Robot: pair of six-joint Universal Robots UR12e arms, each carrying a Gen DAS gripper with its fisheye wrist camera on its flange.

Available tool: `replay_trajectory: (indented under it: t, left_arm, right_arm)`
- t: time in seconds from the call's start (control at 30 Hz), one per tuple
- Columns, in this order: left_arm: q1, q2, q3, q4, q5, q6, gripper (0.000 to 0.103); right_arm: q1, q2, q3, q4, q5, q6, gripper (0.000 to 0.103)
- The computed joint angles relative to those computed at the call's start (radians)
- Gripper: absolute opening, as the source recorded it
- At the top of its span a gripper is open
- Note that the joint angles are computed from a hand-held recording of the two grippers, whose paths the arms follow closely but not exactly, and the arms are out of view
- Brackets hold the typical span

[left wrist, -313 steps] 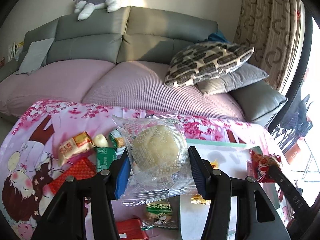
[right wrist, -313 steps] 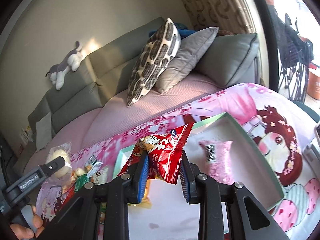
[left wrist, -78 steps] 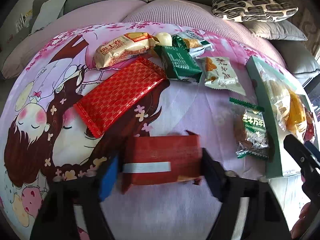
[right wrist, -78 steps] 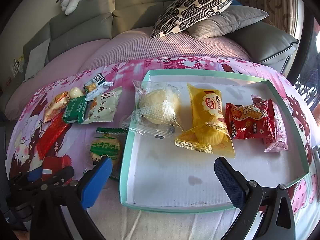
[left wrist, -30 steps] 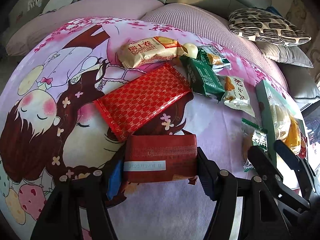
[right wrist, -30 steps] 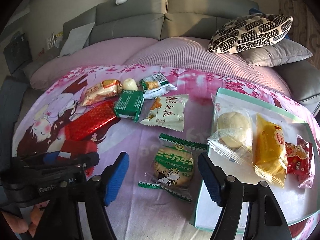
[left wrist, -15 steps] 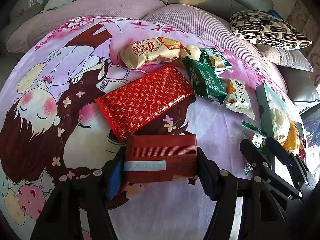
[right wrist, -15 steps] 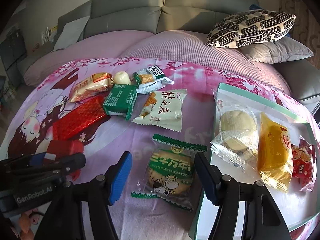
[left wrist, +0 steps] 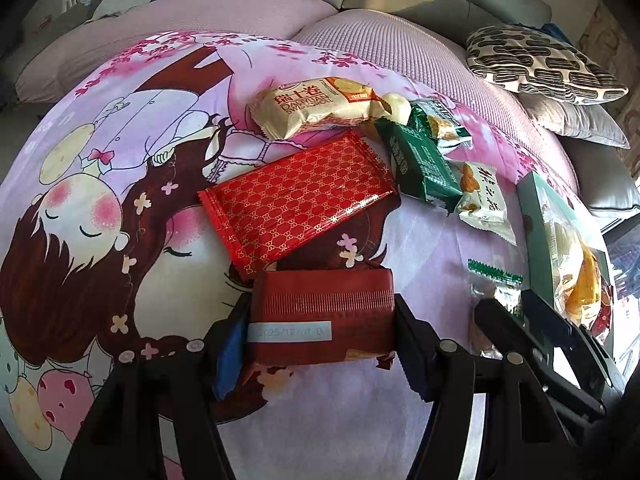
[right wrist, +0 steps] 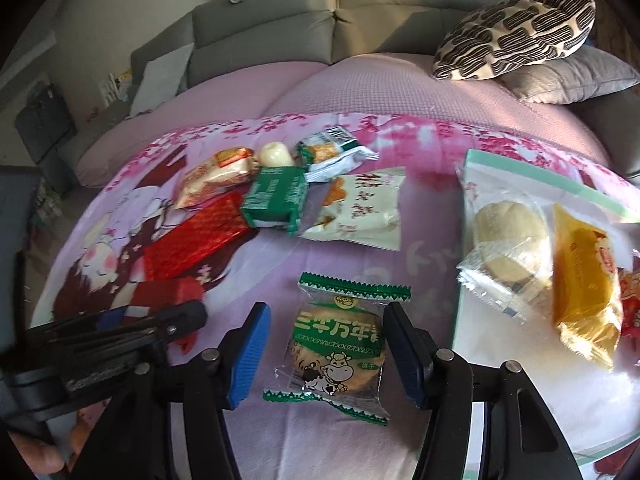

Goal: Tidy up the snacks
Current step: 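Grasp the green-wrapped round biscuit with the right tool while the left tool holds the red box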

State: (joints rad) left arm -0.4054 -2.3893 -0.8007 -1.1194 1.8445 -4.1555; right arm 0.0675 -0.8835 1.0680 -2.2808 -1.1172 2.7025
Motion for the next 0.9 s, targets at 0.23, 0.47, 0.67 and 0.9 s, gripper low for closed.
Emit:
replay_trajectory:
  t: [0.23, 0.47, 0.67, 0.9]
  left_arm:
    - [-0.002, -0.004, 0.009, -0.013, 0.006, 0.001, 0.067]
    - [-0.002, -0.012, 0.025, -0.032, 0.009, 0.004, 0.067]
    - [-0.002, -0.013, 0.027, -0.033, 0.009, 0.006, 0.067]
    - [-0.002, -0.015, 0.03, -0.036, 0.01, 0.005, 0.067]
  right_arm:
    - [0.001, -0.012, 0.016, -0.013, -0.028, -0.01, 0.06]
    - [0.01, -0.011, 0.015, 0.015, -0.072, -0.032, 0.06]
    - [0.016, -0.014, 0.025, 0.011, -0.094, -0.058, 0.06]
    - [0.025, -0.017, 0.041, -0.018, -0.132, -0.089, 0.06]
